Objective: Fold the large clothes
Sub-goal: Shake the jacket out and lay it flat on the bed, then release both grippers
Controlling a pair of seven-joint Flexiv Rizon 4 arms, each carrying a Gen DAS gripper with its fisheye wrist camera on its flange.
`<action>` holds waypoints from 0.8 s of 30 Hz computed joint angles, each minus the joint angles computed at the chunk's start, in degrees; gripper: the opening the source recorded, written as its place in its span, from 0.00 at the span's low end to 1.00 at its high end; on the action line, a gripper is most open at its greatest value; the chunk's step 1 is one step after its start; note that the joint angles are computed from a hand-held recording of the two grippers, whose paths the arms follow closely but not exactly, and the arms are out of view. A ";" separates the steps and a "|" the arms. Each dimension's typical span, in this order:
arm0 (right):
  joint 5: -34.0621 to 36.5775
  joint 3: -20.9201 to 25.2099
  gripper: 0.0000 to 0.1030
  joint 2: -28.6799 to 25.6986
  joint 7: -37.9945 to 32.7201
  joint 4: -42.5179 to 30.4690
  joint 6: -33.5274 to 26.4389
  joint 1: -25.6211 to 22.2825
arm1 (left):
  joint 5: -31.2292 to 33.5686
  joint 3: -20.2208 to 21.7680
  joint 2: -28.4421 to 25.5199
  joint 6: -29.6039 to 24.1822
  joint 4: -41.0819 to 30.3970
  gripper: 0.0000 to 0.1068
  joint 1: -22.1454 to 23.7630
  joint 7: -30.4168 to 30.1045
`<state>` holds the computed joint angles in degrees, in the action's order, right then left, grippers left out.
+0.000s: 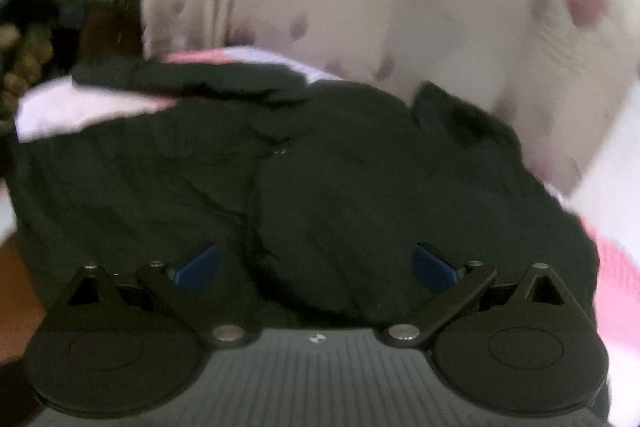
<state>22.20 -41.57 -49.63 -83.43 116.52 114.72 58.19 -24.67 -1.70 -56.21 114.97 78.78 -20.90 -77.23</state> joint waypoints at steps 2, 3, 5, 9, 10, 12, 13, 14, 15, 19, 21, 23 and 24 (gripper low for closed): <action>-0.98 -2.70 1.00 -4.00 -0.52 -2.78 -2.70 0.84 | 4.55 -4.59 1.70 0.65 3.95 0.96 2.20 -1.19; -1.68 -4.03 0.99 -5.23 -0.15 -3.47 -4.68 1.48 | 6.98 -6.74 2.38 0.21 5.63 0.96 3.55 -1.74; -4.02 -2.03 0.67 -5.44 0.18 -3.63 -2.47 -1.06 | 8.28 -7.47 3.00 -2.25 6.81 0.96 3.53 -2.32; -4.73 -2.87 0.20 -5.98 0.00 -3.04 -1.39 -2.88 | 2.56 3.72 4.03 -7.08 6.61 0.96 -6.41 -1.65; -3.49 -3.63 0.19 -5.94 -0.47 -2.05 0.97 -2.88 | 1.34 7.04 3.71 -7.73 5.83 0.96 -9.01 -1.17; 0.56 -5.05 0.18 -4.51 -1.62 0.68 5.83 -3.09 | -1.87 14.84 2.44 -8.64 4.15 0.96 -14.98 -0.38; 3.14 -6.56 0.18 -3.63 -2.16 2.32 7.55 -2.86 | -3.82 19.05 1.48 -8.97 3.43 0.96 -18.13 -0.18; 5.11 -7.76 0.18 -2.44 -2.92 3.98 9.06 -2.99 | -5.06 21.63 0.59 -9.76 2.32 0.96 -19.92 0.23; 6.48 -8.74 0.18 -1.26 -3.75 5.11 9.95 -3.45 | -5.52 23.24 0.20 -10.40 1.71 0.96 -21.07 0.65; 13.08 -14.18 0.17 2.66 -6.91 10.22 11.91 -5.49 | -6.38 27.26 -1.30 -12.35 -0.60 0.96 -24.06 0.31; 15.40 -15.75 0.17 4.06 -8.02 11.46 11.80 -8.36 | -5.86 28.09 -1.44 -13.42 -1.15 0.96 -24.67 -0.39; 17.27 -16.44 0.17 5.04 -8.76 12.25 10.96 -11.73 | -5.18 29.13 -1.80 -14.63 -2.02 0.96 -25.23 -1.80; 17.77 -16.19 0.17 5.29 -8.70 12.55 10.66 -14.04 | -4.37 29.03 -1.67 -14.87 -2.09 0.96 -25.14 -2.34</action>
<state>39.97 -57.76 -44.34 -92.14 129.07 125.38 44.15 -29.04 27.33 -57.88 100.10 76.69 -46.05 -79.57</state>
